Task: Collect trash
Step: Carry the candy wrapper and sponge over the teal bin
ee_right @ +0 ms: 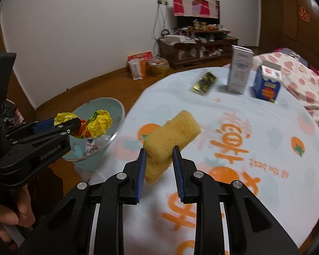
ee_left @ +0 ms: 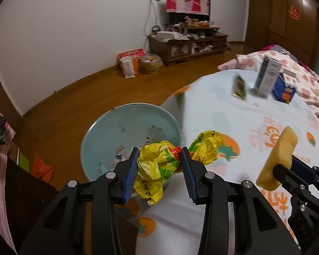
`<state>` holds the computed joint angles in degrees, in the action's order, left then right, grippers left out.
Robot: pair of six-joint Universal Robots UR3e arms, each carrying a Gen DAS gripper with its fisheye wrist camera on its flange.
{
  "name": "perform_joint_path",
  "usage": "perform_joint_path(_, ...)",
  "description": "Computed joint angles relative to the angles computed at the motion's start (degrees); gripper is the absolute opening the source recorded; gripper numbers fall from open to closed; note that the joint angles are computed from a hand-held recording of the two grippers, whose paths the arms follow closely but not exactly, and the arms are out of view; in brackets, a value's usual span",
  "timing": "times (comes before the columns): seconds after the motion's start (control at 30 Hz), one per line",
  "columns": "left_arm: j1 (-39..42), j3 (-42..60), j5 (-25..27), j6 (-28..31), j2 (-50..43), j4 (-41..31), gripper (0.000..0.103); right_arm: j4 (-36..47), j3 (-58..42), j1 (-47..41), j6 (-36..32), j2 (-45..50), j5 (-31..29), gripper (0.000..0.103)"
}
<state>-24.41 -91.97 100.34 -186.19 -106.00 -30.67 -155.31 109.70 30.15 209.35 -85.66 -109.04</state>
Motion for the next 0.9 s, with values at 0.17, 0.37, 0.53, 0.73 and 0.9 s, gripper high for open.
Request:
perform_joint_path(0.17, 3.02, -1.57, -0.55, -0.04, 0.87, 0.56, 0.040, -0.21, -4.63, 0.87, -0.74, 4.42, 0.84, 0.026)
perform_joint_path(0.37, 6.37, -2.97, -1.01, 0.06, 1.46, 1.21, 0.040, 0.53, -9.83, 1.56, -2.35, 8.88, 2.29, 0.026)
perform_joint_path(0.53, 8.87, -4.40, -1.54, 0.05, 2.13, 1.56, 0.040, 1.18, -14.49, 2.35, -3.16, 12.37, 2.84, 0.026)
perform_joint_path(0.73, 10.83, -4.41, -1.62, -0.03, 1.95, 1.60, 0.040, 1.96, -20.24, 2.96, -4.44, 16.78, 4.20, 0.026)
perform_joint_path(0.9, 12.05, -3.29, -1.63, -0.28, 0.88, 1.34, 0.040, 3.10, -25.26, 3.10, -5.63, 19.99, 4.86, 0.026)
